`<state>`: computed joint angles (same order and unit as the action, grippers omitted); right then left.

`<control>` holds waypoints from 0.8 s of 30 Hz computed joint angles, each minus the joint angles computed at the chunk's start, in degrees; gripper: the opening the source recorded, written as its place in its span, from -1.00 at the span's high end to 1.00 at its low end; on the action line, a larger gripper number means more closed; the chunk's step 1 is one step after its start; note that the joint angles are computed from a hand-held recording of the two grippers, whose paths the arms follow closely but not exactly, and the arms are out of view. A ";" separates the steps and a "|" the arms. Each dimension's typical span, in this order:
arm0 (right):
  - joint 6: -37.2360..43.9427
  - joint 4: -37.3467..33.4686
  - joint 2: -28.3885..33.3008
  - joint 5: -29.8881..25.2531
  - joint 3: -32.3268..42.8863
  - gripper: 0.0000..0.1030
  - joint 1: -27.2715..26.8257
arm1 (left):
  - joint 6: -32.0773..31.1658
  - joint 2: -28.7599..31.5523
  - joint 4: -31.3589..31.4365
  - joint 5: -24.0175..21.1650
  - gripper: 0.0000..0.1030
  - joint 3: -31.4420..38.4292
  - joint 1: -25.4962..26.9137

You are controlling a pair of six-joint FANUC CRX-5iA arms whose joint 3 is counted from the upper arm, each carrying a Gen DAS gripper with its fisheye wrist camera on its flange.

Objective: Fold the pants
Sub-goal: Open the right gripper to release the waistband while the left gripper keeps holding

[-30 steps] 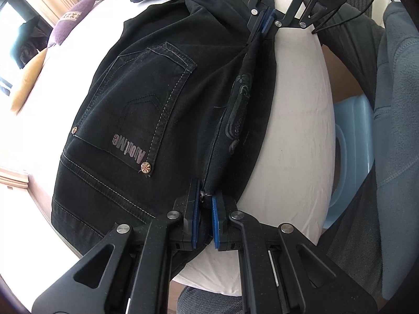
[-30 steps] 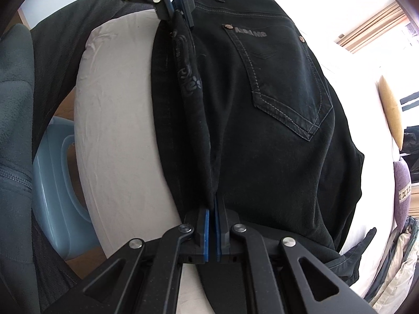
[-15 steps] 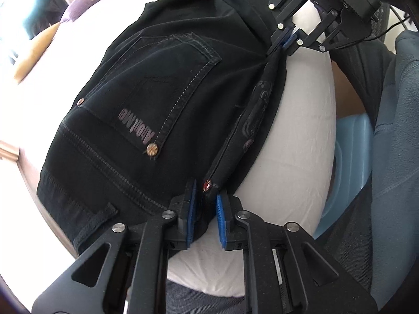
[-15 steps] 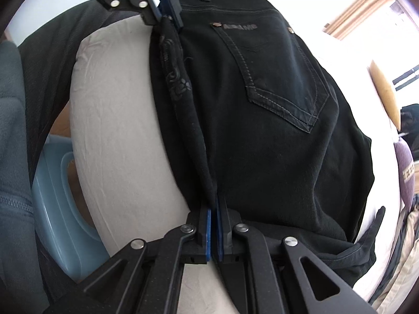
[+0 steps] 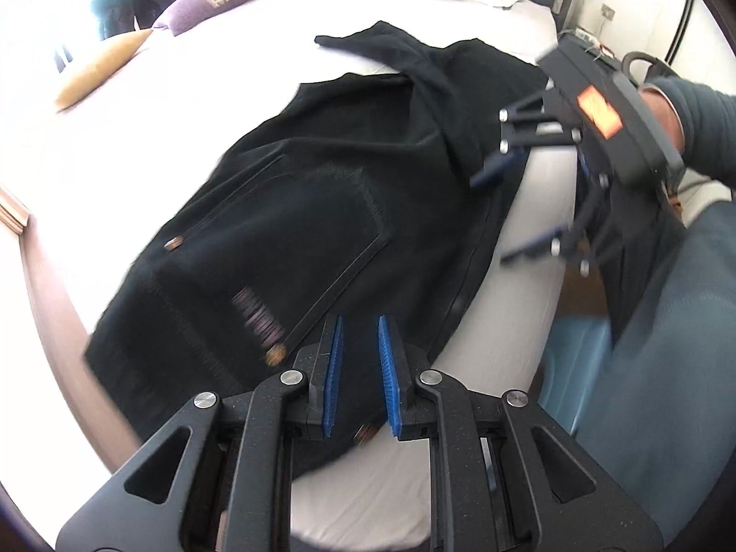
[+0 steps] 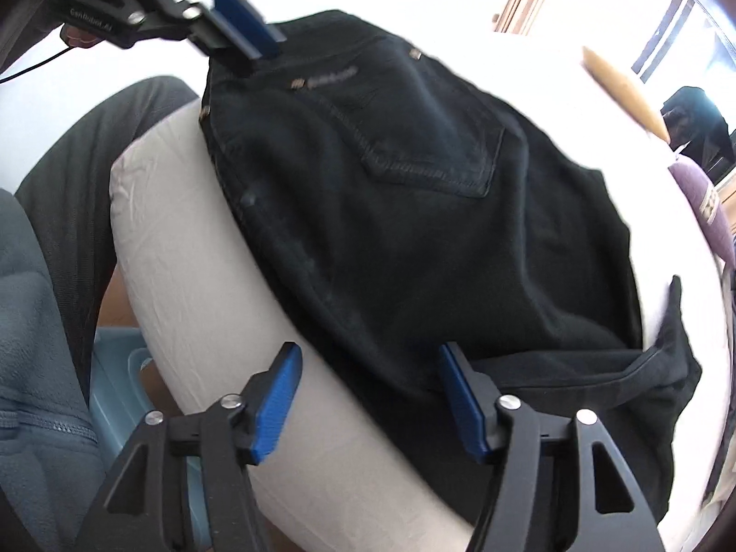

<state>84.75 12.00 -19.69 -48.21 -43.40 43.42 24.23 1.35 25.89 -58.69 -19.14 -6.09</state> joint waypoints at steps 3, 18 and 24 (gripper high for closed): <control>0.98 -3.66 -1.16 0.10 0.50 -0.27 -2.47 | 7.73 4.69 -4.19 1.96 0.70 1.62 -6.05; 2.82 -21.01 -3.79 -1.76 14.46 -0.27 -32.10 | 14.77 6.27 -1.01 8.01 0.70 5.28 -10.63; 1.09 -20.76 4.80 1.70 21.43 -0.27 -39.60 | 20.12 9.48 -6.95 7.06 0.70 7.26 -11.99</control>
<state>85.84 -8.76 -14.88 -46.52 -21.97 3.82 44.35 10.83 18.94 -51.64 -11.88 -18.08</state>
